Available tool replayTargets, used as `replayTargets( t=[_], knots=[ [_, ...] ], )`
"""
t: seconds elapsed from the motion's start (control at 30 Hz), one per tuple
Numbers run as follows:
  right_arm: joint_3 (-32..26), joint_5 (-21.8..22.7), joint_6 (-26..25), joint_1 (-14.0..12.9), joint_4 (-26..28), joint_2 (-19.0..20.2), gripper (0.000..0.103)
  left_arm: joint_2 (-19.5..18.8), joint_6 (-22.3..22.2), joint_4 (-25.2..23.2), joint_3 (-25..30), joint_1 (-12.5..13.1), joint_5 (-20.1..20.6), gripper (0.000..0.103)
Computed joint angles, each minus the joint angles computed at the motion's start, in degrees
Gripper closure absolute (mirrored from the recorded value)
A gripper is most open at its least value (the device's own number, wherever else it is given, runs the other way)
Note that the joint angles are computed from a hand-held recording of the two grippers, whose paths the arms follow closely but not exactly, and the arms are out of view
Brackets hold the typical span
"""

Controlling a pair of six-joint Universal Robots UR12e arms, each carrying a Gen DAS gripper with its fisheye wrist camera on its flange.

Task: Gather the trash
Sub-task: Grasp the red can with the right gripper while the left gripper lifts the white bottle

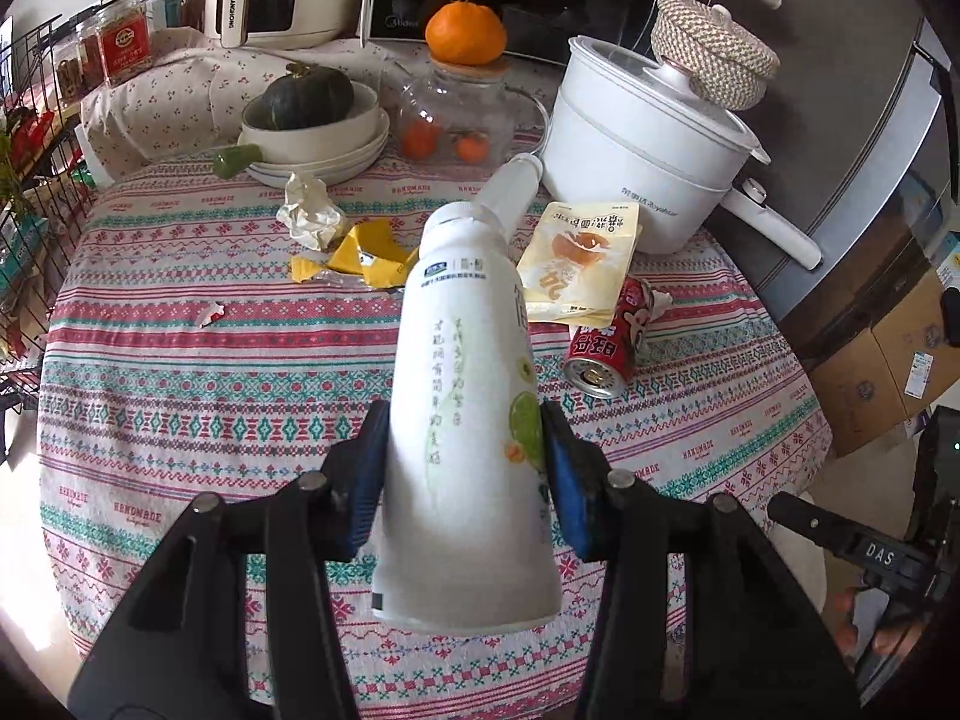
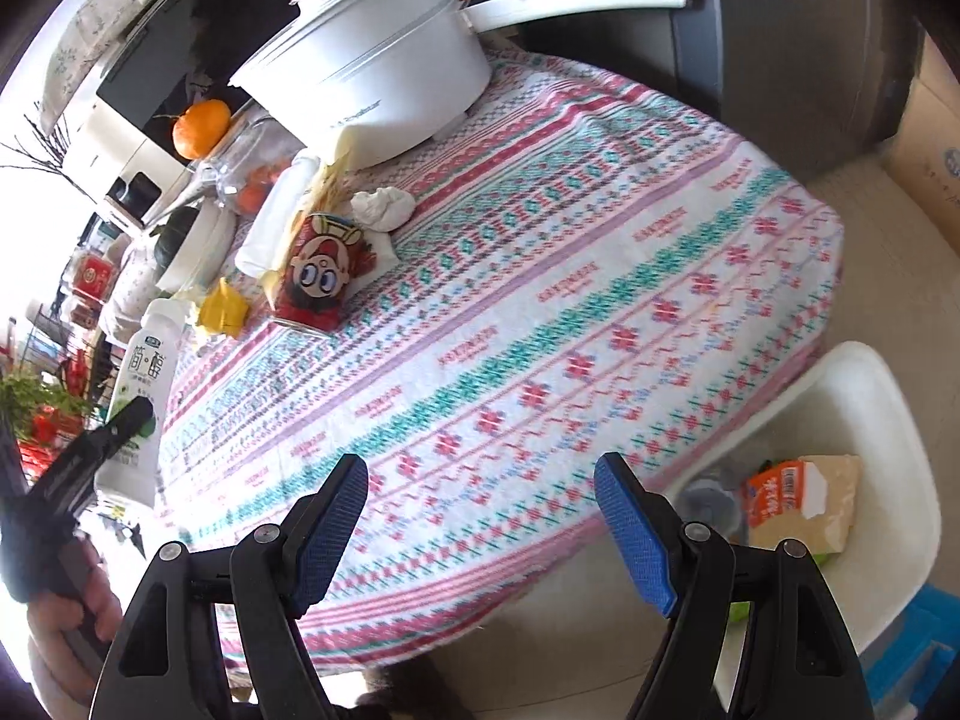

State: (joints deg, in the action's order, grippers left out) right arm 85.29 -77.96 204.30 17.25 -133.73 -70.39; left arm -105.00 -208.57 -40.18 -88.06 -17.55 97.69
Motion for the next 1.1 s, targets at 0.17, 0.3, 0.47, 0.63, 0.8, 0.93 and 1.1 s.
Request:
replayTargets(
  t=[0.17, 0.3, 0.47, 0.63, 0.8, 0.93, 1.1],
  knots=[
    [-5.05, 2.05, 3.0, 1.18, -3.63, 5.13, 0.024, 1.04, 0.92, 3.61, -1.76, 1.15, -0.08, 0.053],
    [-8.66, 4.39, 5.53, 1.82, -5.85, 8.99, 0.024, 0.66, 3.18, 3.38, -1.62, 1.4, 1.99, 0.053],
    [-12.19, 7.2, 6.88, 2.53, -7.76, 12.8, 0.024, 1.02, 3.87, 3.95, -2.27, 2.07, 1.82, 0.053],
    [-14.45, 8.2, 8.87, 2.93, -8.84, 15.3, 0.026, 1.17, 3.5, 4.22, -2.43, 2.43, 0.8, 0.053],
    [-13.75, 12.77, 8.47, 2.57, -10.76, 15.79, 0.051, 0.9, 3.64, 3.61, -2.02, 2.35, -0.01, 0.053],
    [-11.49, 12.39, 4.44, 2.38, -9.59, 13.65, 0.052, 0.94, 3.36, 3.75, -1.99, 2.28, -1.69, 0.053],
    [-7.37, 12.61, 1.61, 0.82, -7.37, 9.21, 0.052, 0.77, 4.51, 3.85, -1.58, 1.71, -4.06, 0.053]
  ],
)
